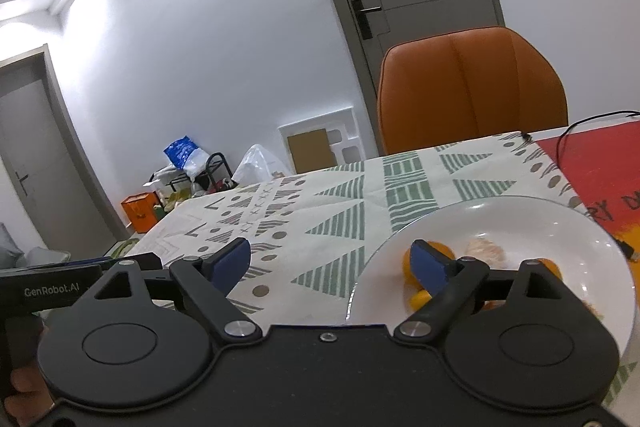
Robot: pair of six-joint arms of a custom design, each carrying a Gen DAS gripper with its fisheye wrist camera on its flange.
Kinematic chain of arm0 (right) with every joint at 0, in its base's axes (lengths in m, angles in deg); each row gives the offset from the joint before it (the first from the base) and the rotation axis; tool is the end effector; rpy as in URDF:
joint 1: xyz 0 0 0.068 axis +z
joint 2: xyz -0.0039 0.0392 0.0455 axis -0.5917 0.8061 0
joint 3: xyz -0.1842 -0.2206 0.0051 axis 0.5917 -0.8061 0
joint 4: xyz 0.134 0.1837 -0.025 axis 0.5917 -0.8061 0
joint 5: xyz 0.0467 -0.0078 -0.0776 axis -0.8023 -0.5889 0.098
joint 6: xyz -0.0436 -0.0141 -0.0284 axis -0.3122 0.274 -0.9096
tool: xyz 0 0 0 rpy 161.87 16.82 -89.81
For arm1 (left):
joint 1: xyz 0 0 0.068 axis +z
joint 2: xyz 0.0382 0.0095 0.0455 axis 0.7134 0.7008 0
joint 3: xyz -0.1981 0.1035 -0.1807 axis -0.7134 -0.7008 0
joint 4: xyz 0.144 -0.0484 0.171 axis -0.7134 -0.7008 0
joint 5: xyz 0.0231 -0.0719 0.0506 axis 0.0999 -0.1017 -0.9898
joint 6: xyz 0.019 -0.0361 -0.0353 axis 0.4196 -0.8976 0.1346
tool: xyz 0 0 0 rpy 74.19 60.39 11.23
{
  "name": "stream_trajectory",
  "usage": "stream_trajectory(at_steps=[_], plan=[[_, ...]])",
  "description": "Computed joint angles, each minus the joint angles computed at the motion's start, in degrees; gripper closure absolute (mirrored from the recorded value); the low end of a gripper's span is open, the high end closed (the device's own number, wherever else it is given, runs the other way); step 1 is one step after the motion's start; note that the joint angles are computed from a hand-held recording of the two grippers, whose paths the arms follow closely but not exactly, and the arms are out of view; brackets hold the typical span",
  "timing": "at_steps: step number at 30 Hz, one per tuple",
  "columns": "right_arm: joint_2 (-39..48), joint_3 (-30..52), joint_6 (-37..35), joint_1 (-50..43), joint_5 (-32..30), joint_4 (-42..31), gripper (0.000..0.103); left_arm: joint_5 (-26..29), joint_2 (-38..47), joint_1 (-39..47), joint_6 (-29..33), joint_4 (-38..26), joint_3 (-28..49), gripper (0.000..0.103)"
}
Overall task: Organize fruits
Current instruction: 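Move both open tools toward the two small mandarins on the tablecloth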
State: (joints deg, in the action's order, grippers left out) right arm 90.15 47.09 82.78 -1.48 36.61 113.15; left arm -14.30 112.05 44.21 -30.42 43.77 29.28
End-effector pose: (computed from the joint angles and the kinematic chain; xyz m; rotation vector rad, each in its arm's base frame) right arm 0.2223 0.1449 0.1794 -0.0321 2.0325 0.4416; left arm 0.2129 -0.0079 0.2095 -0.0066 2.1099 -0.1513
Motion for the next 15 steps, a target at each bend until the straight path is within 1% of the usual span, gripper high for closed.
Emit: stream_trajectory(at_steps=[8,13,15], plan=[[2.53,1.51,-0.32,1.95,-0.61,0.02,0.017,2.3,2.88,2.54,0.29,2.73,-0.74,0.022],[4.75,3.76,-1.58,3.46,-1.67,-0.96,0.023,3.88,3.42,4.6,0.97,3.0,-1.02,0.022],[5.9,5.27,-1.79,3.92,-2.18,-2.21,0.028,4.72,3.46,5.5,1.48,2.99,-1.23,0.022]])
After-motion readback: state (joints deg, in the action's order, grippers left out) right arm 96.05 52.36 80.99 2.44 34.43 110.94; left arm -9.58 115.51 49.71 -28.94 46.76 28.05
